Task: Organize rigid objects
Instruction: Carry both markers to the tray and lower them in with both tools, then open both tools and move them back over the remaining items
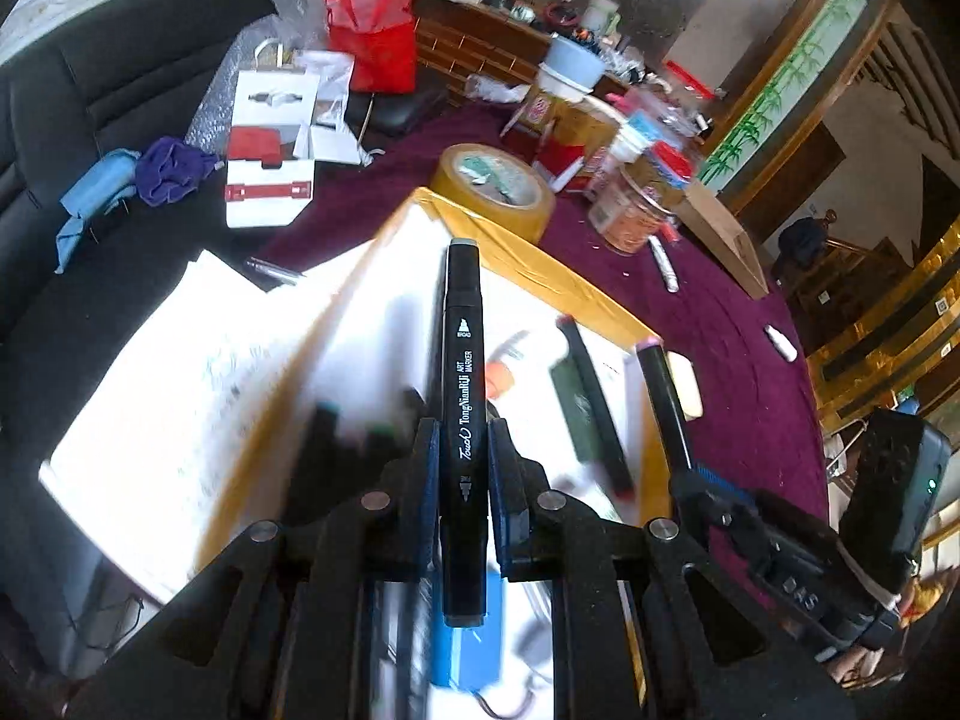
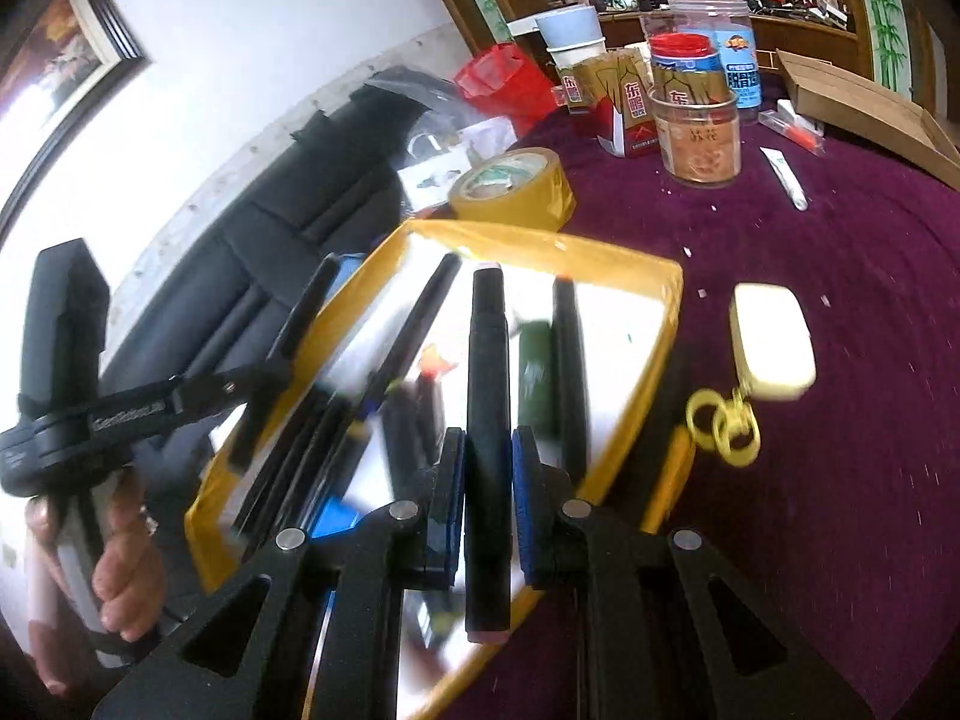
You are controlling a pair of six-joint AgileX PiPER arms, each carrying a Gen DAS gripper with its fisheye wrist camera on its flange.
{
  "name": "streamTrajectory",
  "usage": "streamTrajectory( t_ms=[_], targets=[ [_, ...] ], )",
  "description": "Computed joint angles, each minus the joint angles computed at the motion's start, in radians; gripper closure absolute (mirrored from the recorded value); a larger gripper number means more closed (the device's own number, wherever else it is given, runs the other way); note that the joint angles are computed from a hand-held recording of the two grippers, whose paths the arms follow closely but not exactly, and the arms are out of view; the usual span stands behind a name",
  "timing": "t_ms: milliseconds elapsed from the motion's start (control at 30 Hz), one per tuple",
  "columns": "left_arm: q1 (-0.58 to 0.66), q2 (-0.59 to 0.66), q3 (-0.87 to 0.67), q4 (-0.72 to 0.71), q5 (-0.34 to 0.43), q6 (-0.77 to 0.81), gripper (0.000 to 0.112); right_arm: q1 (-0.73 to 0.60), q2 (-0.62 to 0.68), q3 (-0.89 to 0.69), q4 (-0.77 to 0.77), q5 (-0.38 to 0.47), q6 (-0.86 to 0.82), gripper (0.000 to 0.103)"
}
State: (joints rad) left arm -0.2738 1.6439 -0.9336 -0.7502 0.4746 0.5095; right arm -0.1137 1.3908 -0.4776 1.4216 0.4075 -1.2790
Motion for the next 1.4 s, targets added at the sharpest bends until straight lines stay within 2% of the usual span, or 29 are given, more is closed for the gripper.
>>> streamTrajectory(
  t_ms=[67,233,467,600,667,733,767,800,833,867,933,1000,1067,1200,1300,1400],
  targets=[
    [0.013,0.058,-0.057,0.014,0.019,0.011,0.100,0.019,0.091,-0.068,0.019,-0.034,-0.001,0.090],
    [-0.012,0.179,-0.191,0.233,0.030,-0.163,0.100,0.052,0.216,-0.159,0.014,-0.087,0.028,0.090],
    [-0.035,0.254,-0.260,0.355,0.048,-0.269,0.100,0.110,0.274,-0.192,-0.005,-0.154,0.066,0.090],
    [-0.048,0.257,-0.255,0.419,0.024,-0.324,0.099,0.131,0.282,-0.202,-0.045,-0.176,0.103,0.089],
    [-0.048,0.248,-0.246,0.415,0.023,-0.319,0.094,0.107,0.276,-0.199,-0.046,-0.131,0.096,0.088],
    [-0.052,0.210,-0.211,0.422,0.010,-0.334,0.088,0.077,0.232,-0.160,0.028,-0.097,0.026,0.084],
    [-0.052,0.177,-0.176,0.400,-0.012,-0.316,0.086,0.054,0.191,-0.123,0.090,-0.072,-0.038,0.081],
    [-0.057,0.140,-0.139,0.397,-0.035,-0.319,0.084,0.020,0.144,-0.079,0.150,-0.034,-0.107,0.073],
    [-0.068,0.094,-0.095,0.408,-0.061,-0.340,0.076,-0.018,0.096,-0.034,0.206,0.007,-0.172,0.063],
    [-0.083,0.037,-0.039,0.404,-0.095,-0.350,0.063,-0.092,0.033,0.024,0.233,0.079,-0.221,0.060],
    [-0.124,-0.063,0.058,0.380,-0.153,-0.360,0.049,-0.247,-0.036,0.085,0.165,0.212,-0.218,0.059],
    [-0.208,-0.151,0.145,0.456,-0.197,-0.481,0.048,-0.373,-0.079,0.108,0.069,0.288,-0.183,0.059],
    [-0.290,-0.189,0.177,0.548,-0.200,-0.609,0.048,-0.528,-0.088,0.125,-0.005,0.368,-0.207,0.059],
    [-0.453,-0.214,0.207,0.648,-0.196,-0.802,0.048,-0.739,0.005,0.115,-0.103,0.471,-0.253,0.059],
    [-0.573,-0.205,0.189,0.866,-0.173,-1.040,0.048,-0.807,0.069,0.091,-0.141,0.511,-0.279,0.059],
    [-0.630,-0.195,0.170,0.918,-0.149,-1.109,0.048,-0.779,0.118,0.049,-0.150,0.489,-0.265,0.059]
  ],
)
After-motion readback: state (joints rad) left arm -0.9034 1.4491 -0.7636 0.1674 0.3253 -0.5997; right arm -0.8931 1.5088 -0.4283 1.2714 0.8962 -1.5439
